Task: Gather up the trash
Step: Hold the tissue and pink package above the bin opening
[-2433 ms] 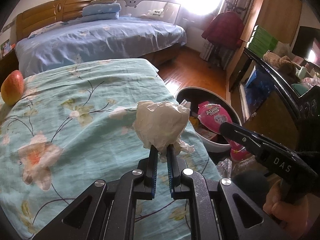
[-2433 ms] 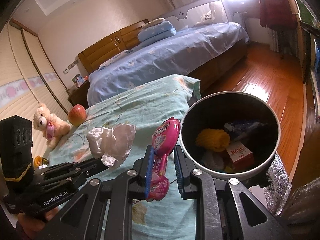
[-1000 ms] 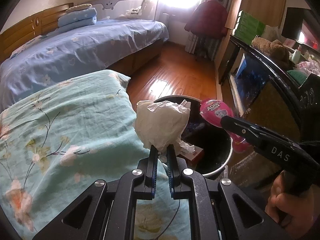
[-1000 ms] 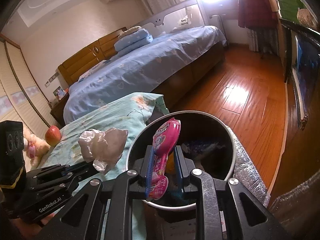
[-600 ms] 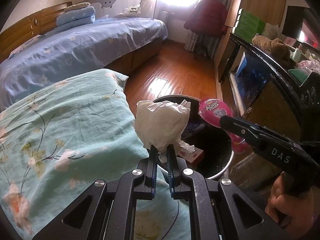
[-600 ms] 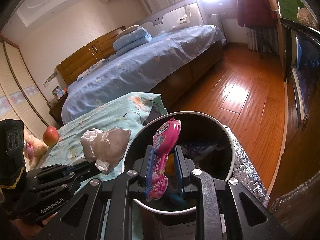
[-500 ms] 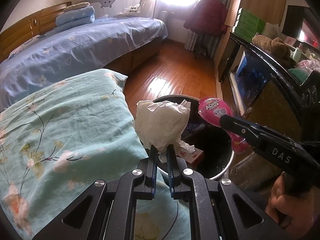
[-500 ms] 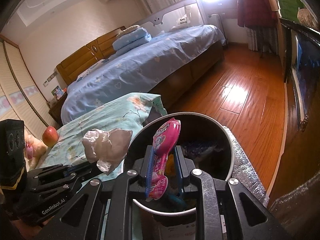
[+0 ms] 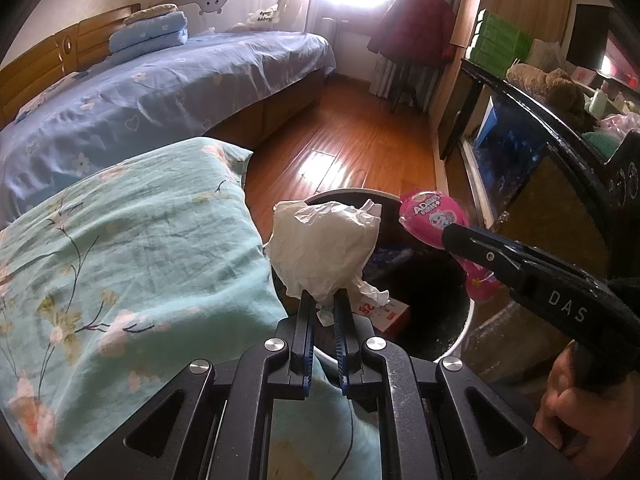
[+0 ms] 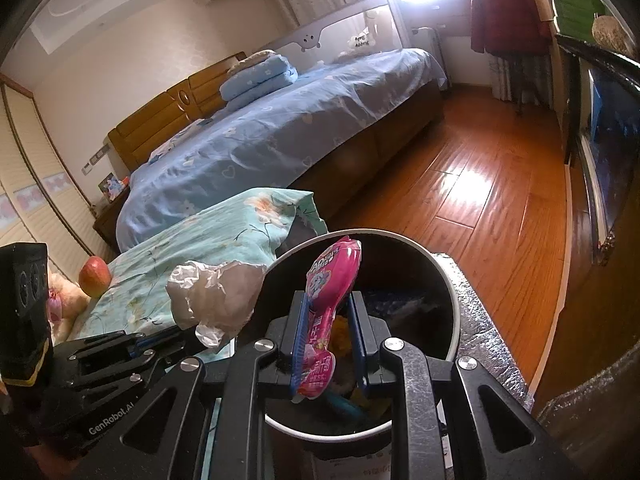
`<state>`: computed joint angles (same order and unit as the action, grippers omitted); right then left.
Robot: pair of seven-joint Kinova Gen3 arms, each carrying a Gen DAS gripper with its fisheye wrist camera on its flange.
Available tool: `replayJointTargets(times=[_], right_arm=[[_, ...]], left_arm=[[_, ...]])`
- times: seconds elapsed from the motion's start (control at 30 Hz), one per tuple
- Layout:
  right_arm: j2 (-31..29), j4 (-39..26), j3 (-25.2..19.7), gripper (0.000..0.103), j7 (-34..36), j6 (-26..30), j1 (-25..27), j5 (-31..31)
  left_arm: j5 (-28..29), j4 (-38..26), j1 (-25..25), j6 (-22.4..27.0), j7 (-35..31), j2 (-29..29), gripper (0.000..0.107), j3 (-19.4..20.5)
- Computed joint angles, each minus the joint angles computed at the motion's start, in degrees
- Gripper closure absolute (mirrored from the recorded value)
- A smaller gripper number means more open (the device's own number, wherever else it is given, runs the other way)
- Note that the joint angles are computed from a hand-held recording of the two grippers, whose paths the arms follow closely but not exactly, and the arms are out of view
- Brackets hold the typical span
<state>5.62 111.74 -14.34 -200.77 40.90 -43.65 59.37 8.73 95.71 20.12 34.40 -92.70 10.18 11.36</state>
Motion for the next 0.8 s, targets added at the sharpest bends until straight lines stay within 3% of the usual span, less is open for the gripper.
replayJointTargets(times=[0.8], right_arm=[[0.2,-0.3,0.6,0.083,1.6,-0.9,0.9,-1.1]], left_arm=[[-4.0,-2.4,2.1,1.1,3.6,2.1,0.099,-0.4]])
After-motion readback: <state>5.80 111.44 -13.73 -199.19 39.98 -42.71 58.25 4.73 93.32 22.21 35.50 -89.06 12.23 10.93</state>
